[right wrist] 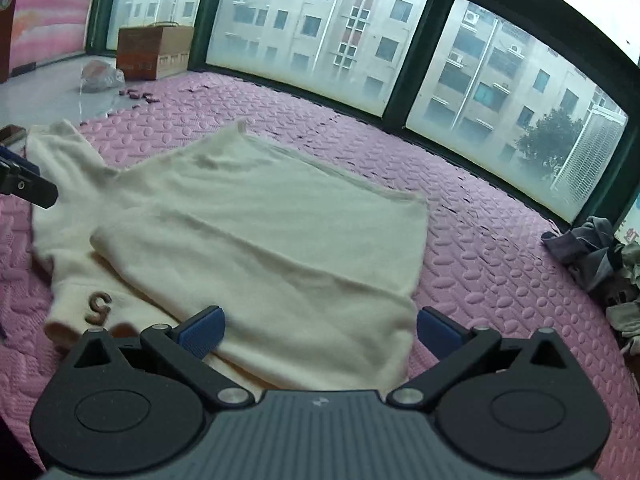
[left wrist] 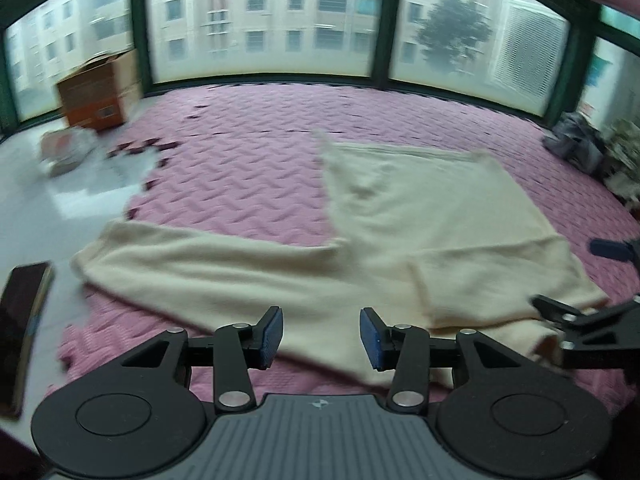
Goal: Fold clothes
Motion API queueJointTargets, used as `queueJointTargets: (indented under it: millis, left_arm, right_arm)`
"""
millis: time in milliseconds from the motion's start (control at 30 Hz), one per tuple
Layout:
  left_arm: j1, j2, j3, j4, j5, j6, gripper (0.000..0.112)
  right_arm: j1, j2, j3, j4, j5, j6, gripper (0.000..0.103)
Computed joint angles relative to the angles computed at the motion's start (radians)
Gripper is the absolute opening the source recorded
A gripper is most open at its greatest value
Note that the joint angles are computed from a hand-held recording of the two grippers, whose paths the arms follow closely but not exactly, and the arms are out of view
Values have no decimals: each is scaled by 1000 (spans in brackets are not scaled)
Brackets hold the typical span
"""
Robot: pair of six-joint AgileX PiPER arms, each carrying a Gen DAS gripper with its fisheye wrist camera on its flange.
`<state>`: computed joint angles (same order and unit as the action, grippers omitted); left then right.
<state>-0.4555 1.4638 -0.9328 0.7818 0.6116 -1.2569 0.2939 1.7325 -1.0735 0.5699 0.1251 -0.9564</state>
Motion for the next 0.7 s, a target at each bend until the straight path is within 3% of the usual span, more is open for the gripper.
queueJointTargets:
  millis: [233,367,700]
  left_arm:
    - [98,-24,16,28,68,-60,46]
    - [198,-15,3,52,102,-119,46]
    - [408,33,-17,15,45,-96,46]
  right_arm:
    - [7,-8,-49,138,69,-127,103]
    - [23,6,-83,119,101,-97,103]
    - [58,22,-118,29,140,10,103]
